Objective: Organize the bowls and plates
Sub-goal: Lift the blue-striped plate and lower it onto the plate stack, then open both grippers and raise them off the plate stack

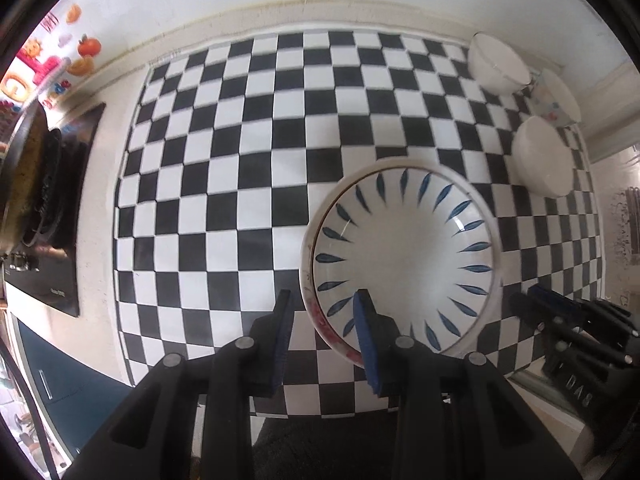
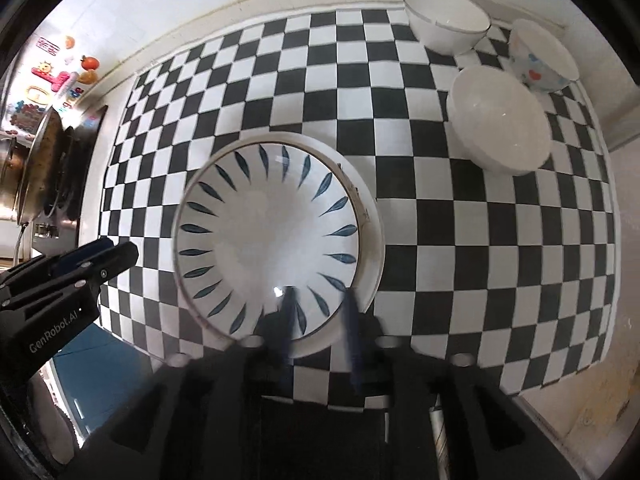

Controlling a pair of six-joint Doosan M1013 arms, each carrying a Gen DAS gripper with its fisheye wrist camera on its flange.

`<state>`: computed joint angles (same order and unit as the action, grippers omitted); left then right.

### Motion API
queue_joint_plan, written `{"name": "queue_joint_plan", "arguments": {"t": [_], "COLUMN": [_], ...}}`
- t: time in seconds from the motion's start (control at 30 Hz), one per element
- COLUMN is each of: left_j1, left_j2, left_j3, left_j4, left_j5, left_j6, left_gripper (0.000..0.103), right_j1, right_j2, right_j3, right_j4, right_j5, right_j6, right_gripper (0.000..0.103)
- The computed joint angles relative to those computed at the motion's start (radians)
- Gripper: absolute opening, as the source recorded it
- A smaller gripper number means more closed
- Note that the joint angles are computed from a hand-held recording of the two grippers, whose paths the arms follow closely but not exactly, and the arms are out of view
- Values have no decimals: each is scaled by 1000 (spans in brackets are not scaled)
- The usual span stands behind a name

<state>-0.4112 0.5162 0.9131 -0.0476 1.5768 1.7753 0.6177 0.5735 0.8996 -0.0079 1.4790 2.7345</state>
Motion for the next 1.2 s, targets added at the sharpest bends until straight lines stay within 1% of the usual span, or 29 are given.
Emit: {"name": "queue_joint_plan", "arguments": {"t": [0.07,0.1,0.13,0.17,0.2,0.23,0.3,0.33,0.47,0.53,0.6,0.67,0.8,0.87,0.93,1.13,1.2], "left_j1": [-1,-2,0,2,2,7,12,14,19,22,26,28,33,37,40,48,51], "left_j2": [-16,-25,-30,-35,-41,-46,-51,-55,-87,-97,-101,-109,-130,-132,-133,-135,-135], "left_j3": [8,18,16,16,18,15,1,0,2,-3,-16,-23,-29,-38,-52,-61,-60], "left_j4": [10,8,2,2,1,-13,-34,-37,-45,-50,-62,-72,-95,-104,-105,-97,-97], "left_j5": [-24,-29,-29,-35,-41,-41,-32,-37,-73,-79,-67,-57,-66,-59,-46,-25,-19], "left_j6": [10,15,24,33,38,39,39,41,43,42,41,46,52,42,40,40,46], "left_gripper": [28,28,29,34,44,50,76,80,80,81,82,89,89,89,89,89,89], "right_j1": [11,17,20,25,32,36,49,54,79,91,98,106,119,122,126,134,135], "right_j2": [-8,-12,-17,-19,-19,-26,-26,-26,-11,-3,-6,-5,7,11,23,55,61], "right_j3": [-5,-14,-15,-24,-40,-42,-69,-83,-168,-213,-236,-264,-325,-343,-381,-464,-477], "right_j4": [-21,-31,-37,-47,-60,-73,-107,-123,-197,-225,-246,-268,-298,-308,-316,-339,-336], "right_j5": [-4,-4,-2,11,30,36,67,81,156,181,185,199,242,259,294,349,359], "right_j6": [18,33,39,51,67,75,94,102,107,109,116,118,104,97,83,52,53], "right_gripper": [88,94,96,96,96,96,96,96,96,96,96,96,96,96,96,96,96]}}
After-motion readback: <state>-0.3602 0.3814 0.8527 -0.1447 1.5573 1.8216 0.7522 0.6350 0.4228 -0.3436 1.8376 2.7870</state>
